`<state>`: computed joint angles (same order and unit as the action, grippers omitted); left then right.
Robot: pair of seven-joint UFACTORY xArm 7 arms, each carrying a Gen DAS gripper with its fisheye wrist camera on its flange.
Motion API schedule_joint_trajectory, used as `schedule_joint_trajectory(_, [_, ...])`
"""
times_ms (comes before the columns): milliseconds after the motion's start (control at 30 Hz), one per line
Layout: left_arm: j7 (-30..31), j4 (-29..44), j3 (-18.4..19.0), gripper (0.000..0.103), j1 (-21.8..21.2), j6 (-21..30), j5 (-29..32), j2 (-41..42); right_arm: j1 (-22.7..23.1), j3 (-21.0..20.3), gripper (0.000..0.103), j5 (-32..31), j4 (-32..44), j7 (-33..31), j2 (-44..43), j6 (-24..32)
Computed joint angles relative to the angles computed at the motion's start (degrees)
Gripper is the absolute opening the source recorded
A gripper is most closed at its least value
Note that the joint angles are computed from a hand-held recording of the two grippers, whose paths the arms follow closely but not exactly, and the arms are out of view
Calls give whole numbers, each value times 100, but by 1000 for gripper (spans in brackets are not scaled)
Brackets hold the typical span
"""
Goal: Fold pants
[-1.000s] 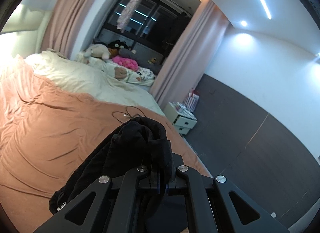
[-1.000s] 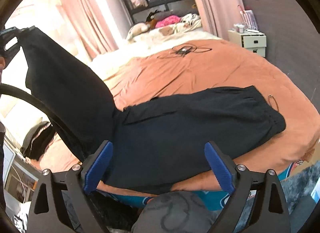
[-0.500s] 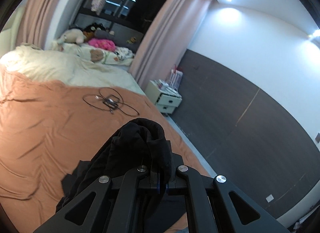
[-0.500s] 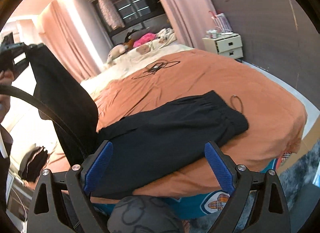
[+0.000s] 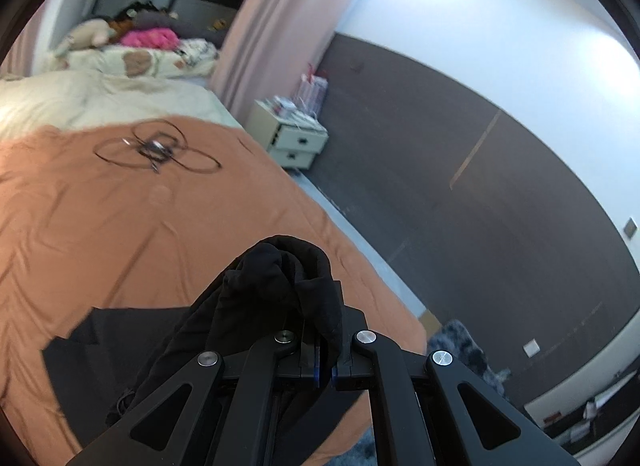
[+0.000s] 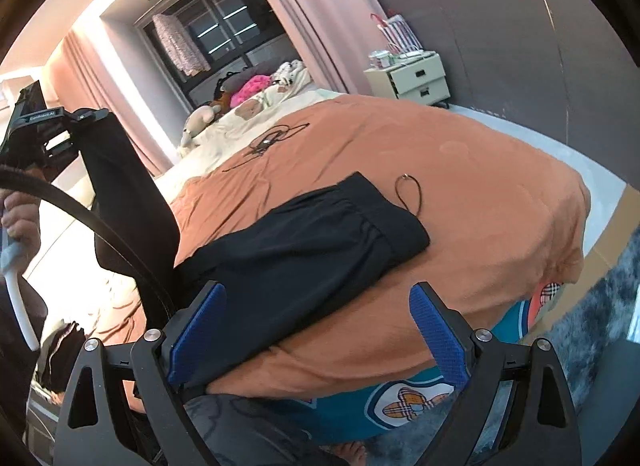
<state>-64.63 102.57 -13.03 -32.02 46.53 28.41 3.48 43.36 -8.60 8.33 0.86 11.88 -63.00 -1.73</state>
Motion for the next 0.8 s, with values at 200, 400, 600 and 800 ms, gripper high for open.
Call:
schedule_joint_trajectory(200, [283,62,61,3,-105,-358,-414,518,56,-157,93,7,-144,126,177,-283])
schedule_joint_trajectory(400, [542,257,177,3,-314,-611,-845,1000,-160,-296,93,21,-248,89,-162,47])
schedule_joint_trajectory(600, [1043,789,235,3,-537,-595,-1327,1601,-555,-482,93,202,-199,-241,-749,743])
schedule_joint_trajectory(800, [1416,1399,314,56,-757,-198,-1844,2128,-805,-484,93,573,5,-600,-1098,1444])
